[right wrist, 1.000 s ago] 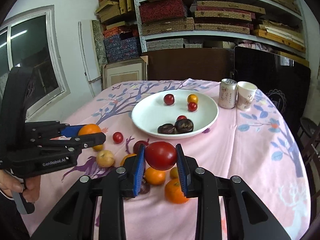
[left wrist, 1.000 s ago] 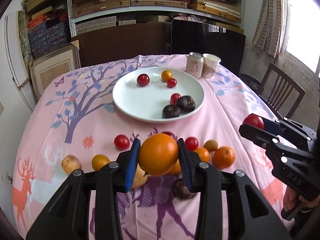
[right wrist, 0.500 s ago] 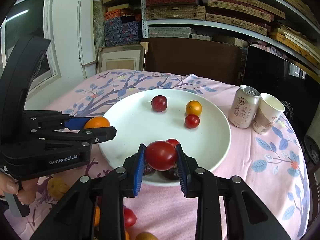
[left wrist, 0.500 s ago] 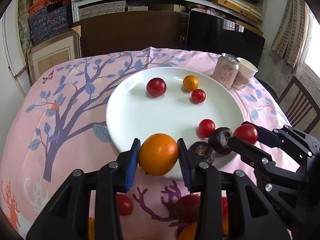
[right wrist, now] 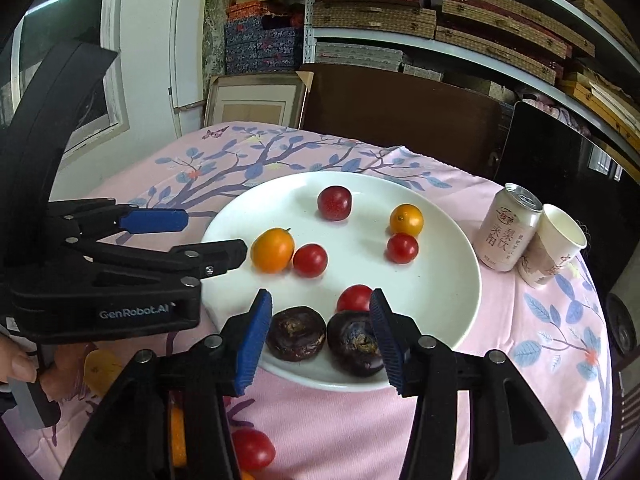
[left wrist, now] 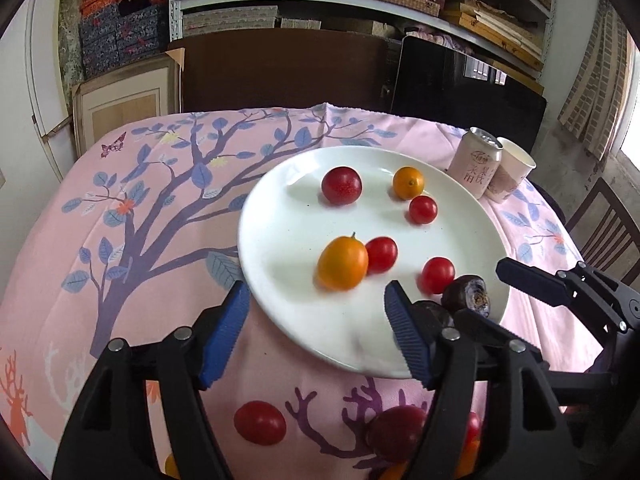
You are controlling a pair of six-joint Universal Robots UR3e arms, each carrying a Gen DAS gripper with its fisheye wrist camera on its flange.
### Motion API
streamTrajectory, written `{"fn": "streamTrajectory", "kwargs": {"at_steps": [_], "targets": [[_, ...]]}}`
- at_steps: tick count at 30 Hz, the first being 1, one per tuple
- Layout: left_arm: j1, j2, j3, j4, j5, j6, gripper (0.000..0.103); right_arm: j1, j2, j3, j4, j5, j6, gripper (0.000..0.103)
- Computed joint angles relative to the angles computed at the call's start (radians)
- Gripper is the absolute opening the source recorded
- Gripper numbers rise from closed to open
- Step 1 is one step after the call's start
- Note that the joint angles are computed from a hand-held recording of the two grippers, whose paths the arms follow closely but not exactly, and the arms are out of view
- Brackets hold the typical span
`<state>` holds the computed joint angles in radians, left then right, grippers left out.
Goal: Organize fruits
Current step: 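Carry the tomato and orange onto the white plate and open both tools, then grasp a large orange with the right tool while the left tool grasps a pale yellow fruit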
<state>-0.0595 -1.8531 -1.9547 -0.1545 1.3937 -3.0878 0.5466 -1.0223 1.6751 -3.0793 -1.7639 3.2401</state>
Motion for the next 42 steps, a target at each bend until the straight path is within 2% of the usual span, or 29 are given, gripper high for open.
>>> {"fn": "streamTrajectory", "kwargs": {"at_steps": [2, 5, 8, 12, 19, 26, 30, 32, 36, 39, 42], "targets": [[0.011, 0.062, -0.058, 0.003, -0.015, 0.003, 0.071, -0.006, -0.061, 0.077, -0.028, 0.011, 0.032, 0.053], [0.011, 0.158, -0.171, 0.053, 0.012, 0.021, 0.08, 0.003, -0.136, 0.176, -0.052, -0.006, 0.083, 0.062], [0.024, 0.261, -0.295, 0.096, 0.018, 0.06, 0.081, 0.019, -0.206, 0.29, -0.098, -0.035, 0.145, 0.065], [0.092, 0.403, -0.448, 0.088, -0.038, 0.087, 0.087, 0.053, -0.278, 0.404, -0.128, -0.063, 0.229, 0.075], [0.205, 0.532, -0.647, 0.129, -0.092, 0.181, 0.088, 0.165, -0.299, 0.469, -0.134, -0.144, 0.329, 0.078], [0.338, 0.667, -0.708, -0.013, -0.217, 0.29, 0.088, 0.218, -0.289, 0.539, -0.144, -0.192, 0.364, 0.078], [0.341, 0.645, -0.694, -0.043, -0.213, 0.292, 0.088, 0.214, -0.256, 0.512, -0.078, -0.178, 0.37, 0.078], [0.332, 0.629, -0.694, -0.036, -0.207, 0.293, 0.088, 0.214, -0.225, 0.488, -0.061, -0.167, 0.366, 0.076], [0.29, 0.572, -0.688, 0.008, -0.17, 0.287, 0.088, 0.194, -0.186, 0.43, 0.036, -0.141, 0.381, 0.048], [0.281, 0.558, -0.685, 0.014, -0.165, 0.29, 0.088, 0.208, -0.155, 0.397, 0.051, -0.179, 0.387, 0.046], [0.279, 0.557, -0.685, 0.015, -0.166, 0.291, 0.088, 0.193, -0.162, 0.443, -0.02, -0.157, 0.395, 0.045]]}}
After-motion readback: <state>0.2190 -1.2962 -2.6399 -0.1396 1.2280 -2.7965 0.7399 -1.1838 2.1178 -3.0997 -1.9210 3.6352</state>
